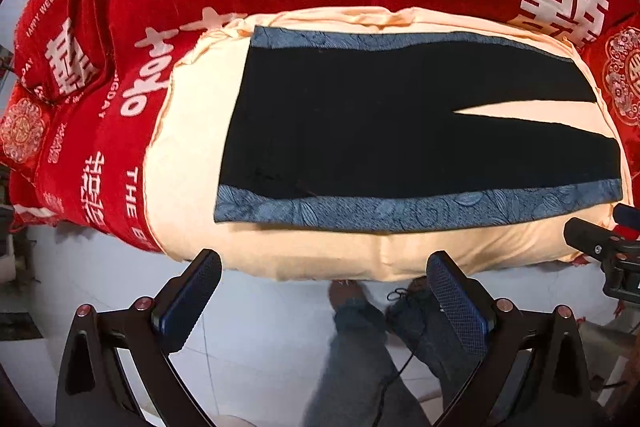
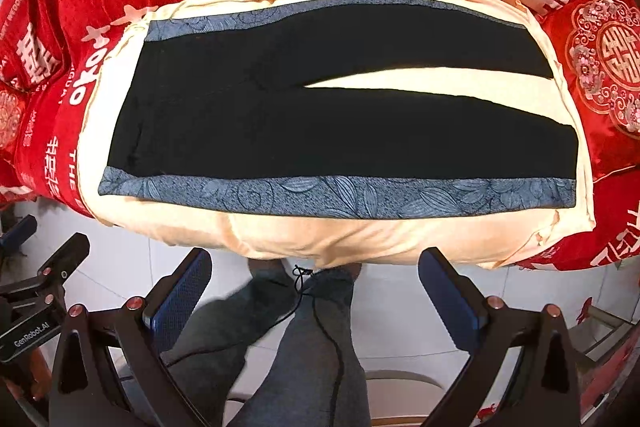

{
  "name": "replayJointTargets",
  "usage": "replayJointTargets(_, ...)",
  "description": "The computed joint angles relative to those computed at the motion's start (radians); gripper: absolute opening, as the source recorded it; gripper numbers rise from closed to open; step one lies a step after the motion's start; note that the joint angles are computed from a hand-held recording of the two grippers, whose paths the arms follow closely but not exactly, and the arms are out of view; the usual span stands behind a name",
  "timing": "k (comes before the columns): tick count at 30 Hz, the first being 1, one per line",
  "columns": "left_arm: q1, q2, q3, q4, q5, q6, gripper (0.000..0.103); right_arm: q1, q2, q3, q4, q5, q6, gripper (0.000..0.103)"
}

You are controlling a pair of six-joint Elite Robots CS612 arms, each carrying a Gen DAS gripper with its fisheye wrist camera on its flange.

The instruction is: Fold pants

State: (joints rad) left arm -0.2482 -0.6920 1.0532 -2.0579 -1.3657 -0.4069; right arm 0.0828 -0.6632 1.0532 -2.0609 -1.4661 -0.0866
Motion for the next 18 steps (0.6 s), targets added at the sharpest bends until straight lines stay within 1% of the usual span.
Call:
replayJointTargets(2,0.007,0.007,-0.005,-0.001,-0.013,0.024,0.103,0.005,0.004,-0.002,-0.010,-0.008,0.021,0.103)
replayJointTargets(5,0.014,0.010,-0.003,0.001,-0.026,0.045,0.103,0.009,0.015,-0.010,0.000,0.008,0.052,0.103)
replayJointTargets(7,0.019,0.009,0.004,-0.012,-0.025,0.059,0.103,0.015,0.023,-0.019,0.007,-0.012,0.060,0.103)
replayJointTargets(11,0.032,0.016,0.002,-0.015,-0.037,0.065,0.103,0.019,0.026,-0.018,0.009,-0.010,0.105,0.103)
replayJointTargets(18,0.047,0.032,-0.008,0.003,-0.074,0.059,0.103,0.024,0.019,-0.003,0.010,-0.024,0.136,0.103)
